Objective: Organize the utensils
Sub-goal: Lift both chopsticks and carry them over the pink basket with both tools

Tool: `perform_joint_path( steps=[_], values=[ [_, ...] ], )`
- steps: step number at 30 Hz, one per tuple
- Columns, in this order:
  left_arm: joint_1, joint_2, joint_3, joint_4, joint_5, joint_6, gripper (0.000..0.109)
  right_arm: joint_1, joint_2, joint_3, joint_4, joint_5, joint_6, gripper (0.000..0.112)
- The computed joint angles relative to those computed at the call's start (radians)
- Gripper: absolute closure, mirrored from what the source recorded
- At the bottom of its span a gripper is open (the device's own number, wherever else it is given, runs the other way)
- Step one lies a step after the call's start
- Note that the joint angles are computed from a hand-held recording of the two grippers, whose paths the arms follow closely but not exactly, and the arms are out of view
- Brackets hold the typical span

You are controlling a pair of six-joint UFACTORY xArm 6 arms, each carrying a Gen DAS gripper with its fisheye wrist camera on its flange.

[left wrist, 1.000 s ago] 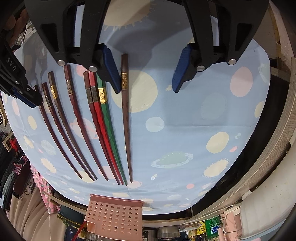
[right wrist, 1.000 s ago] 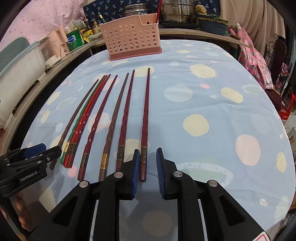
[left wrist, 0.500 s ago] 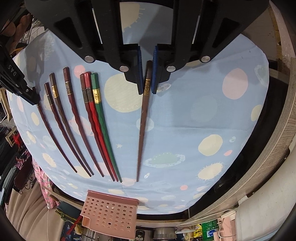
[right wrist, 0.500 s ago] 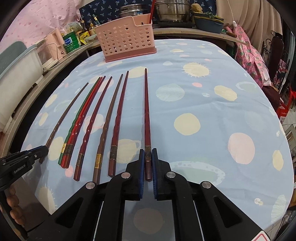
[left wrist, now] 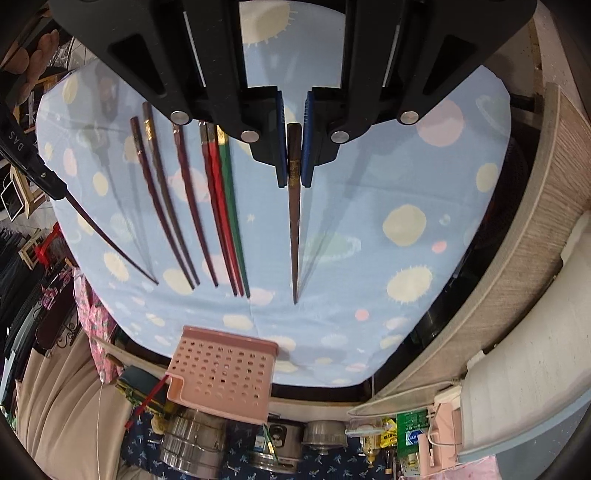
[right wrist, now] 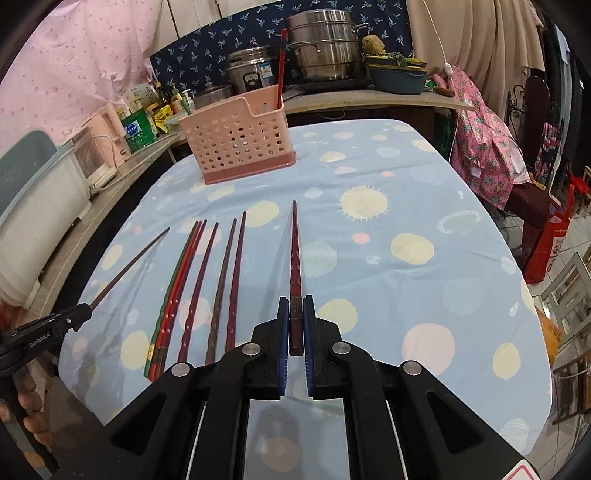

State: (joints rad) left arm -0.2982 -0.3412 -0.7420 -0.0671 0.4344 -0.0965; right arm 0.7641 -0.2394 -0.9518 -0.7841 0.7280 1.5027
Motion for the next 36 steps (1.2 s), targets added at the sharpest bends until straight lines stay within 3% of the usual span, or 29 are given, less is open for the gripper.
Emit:
perform_joint_path(
  steps=[18, 36],
  values=[
    [0.027, 0.180, -0.353, -0.033, -0.010, 0.008, 0.101, -0.139, 0.031, -0.185, -0.091, -0.065, -0.053, 0.106],
    [0.018, 0.481, -0.892, -0.105, 0.067, 0.030, 0.102, -0.288, 0.210, -0.484, -0.108, -0.223, -0.084, 0.106]
  ],
)
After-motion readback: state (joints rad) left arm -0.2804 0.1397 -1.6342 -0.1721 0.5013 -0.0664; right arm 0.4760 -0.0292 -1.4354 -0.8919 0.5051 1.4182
